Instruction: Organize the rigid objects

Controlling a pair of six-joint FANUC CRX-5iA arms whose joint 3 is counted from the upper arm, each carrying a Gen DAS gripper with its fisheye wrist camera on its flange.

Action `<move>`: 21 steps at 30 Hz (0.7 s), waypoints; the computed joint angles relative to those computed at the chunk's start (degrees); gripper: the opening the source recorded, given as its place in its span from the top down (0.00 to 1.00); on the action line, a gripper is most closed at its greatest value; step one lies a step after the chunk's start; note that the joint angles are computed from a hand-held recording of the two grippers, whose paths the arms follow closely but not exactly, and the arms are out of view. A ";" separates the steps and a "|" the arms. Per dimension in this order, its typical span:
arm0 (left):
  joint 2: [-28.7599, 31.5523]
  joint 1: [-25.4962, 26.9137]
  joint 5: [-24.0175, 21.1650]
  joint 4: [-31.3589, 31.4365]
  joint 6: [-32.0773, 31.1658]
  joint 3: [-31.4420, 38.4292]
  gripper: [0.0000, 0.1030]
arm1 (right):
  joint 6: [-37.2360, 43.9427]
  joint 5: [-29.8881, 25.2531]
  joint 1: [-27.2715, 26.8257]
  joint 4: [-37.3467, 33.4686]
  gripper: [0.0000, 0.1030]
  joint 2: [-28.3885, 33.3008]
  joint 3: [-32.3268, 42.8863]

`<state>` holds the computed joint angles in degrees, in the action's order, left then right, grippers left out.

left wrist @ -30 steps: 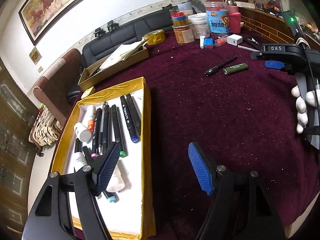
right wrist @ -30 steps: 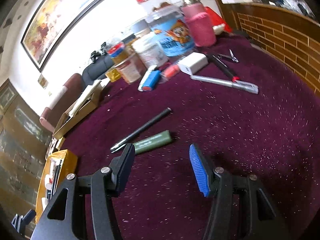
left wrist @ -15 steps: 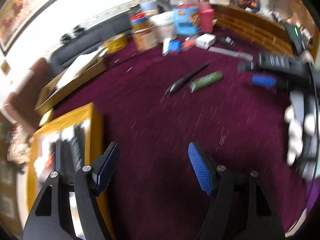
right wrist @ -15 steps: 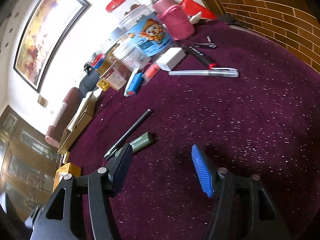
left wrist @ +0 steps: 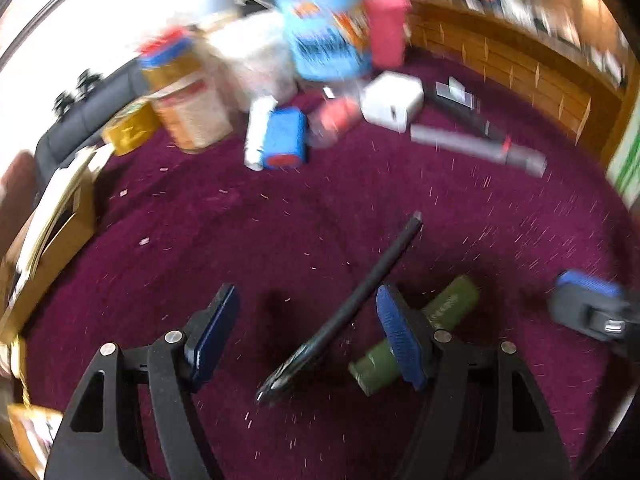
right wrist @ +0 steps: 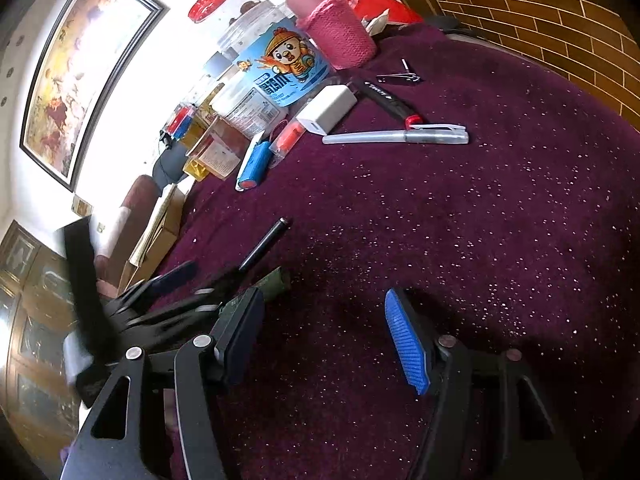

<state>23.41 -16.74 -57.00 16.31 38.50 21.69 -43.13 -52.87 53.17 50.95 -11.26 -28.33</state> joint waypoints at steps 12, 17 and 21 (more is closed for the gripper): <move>-8.51 4.28 -3.57 7.50 -9.90 -11.50 0.95 | 2.31 -1.82 0.20 -1.19 0.44 1.04 1.37; -11.82 7.74 -7.31 10.08 -9.89 -16.04 0.95 | 2.68 -1.97 0.20 -1.39 0.44 1.17 1.52; -11.95 7.44 -6.55 9.54 -7.04 -17.03 0.90 | 2.94 -2.23 0.35 -1.37 0.44 1.29 1.60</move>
